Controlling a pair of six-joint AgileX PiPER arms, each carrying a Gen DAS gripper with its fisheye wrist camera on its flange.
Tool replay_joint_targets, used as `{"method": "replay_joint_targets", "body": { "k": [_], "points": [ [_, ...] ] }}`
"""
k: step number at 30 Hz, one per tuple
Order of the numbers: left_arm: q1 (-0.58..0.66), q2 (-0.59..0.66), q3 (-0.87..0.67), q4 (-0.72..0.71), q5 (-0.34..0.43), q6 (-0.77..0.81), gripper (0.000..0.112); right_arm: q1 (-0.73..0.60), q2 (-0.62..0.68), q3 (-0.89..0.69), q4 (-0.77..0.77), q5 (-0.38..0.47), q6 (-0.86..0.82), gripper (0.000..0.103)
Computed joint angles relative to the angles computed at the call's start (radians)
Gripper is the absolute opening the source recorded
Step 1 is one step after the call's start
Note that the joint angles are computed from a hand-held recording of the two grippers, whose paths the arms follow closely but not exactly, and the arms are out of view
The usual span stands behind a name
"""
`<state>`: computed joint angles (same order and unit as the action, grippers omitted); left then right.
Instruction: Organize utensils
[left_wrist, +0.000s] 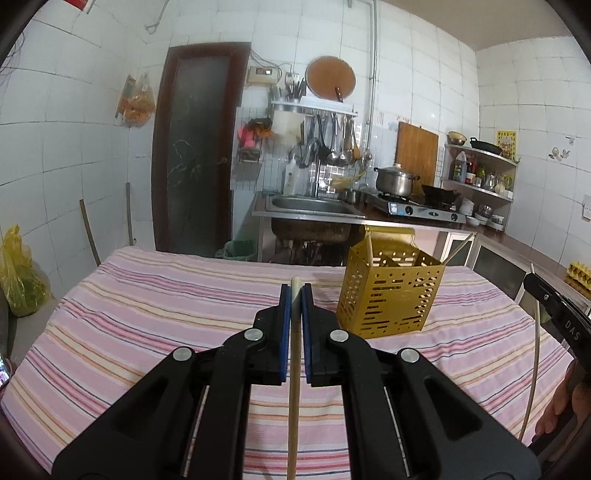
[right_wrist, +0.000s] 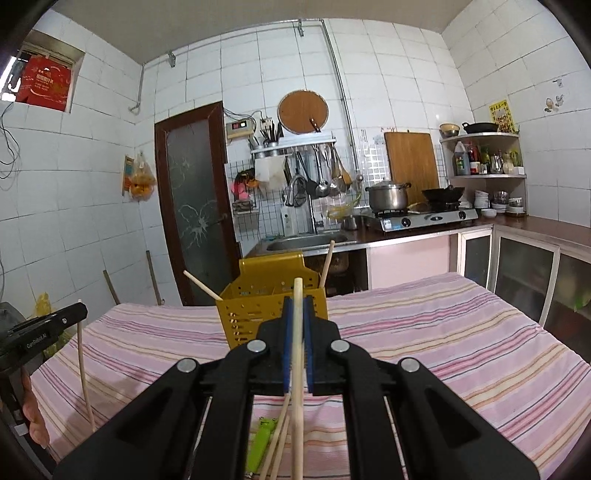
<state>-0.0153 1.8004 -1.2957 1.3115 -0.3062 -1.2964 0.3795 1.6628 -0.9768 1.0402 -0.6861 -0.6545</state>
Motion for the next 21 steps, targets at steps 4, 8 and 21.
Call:
{"method": "replay_joint_targets", "body": {
  "k": [4, 8, 21],
  "points": [
    [0.020, -0.013, 0.011, -0.013, -0.025, 0.004, 0.004, -0.003, 0.013, -0.003, -0.006, 0.009, 0.012, 0.006],
    [0.046, -0.032, 0.023, -0.023, -0.059, -0.003, 0.004, -0.003, 0.010, 0.012, -0.039, -0.002, 0.049, 0.006],
    [0.041, -0.049, 0.052, -0.109, -0.074, 0.083, 0.004, 0.001, -0.010, 0.059, -0.097, -0.053, 0.116, 0.006]
  ]
}}
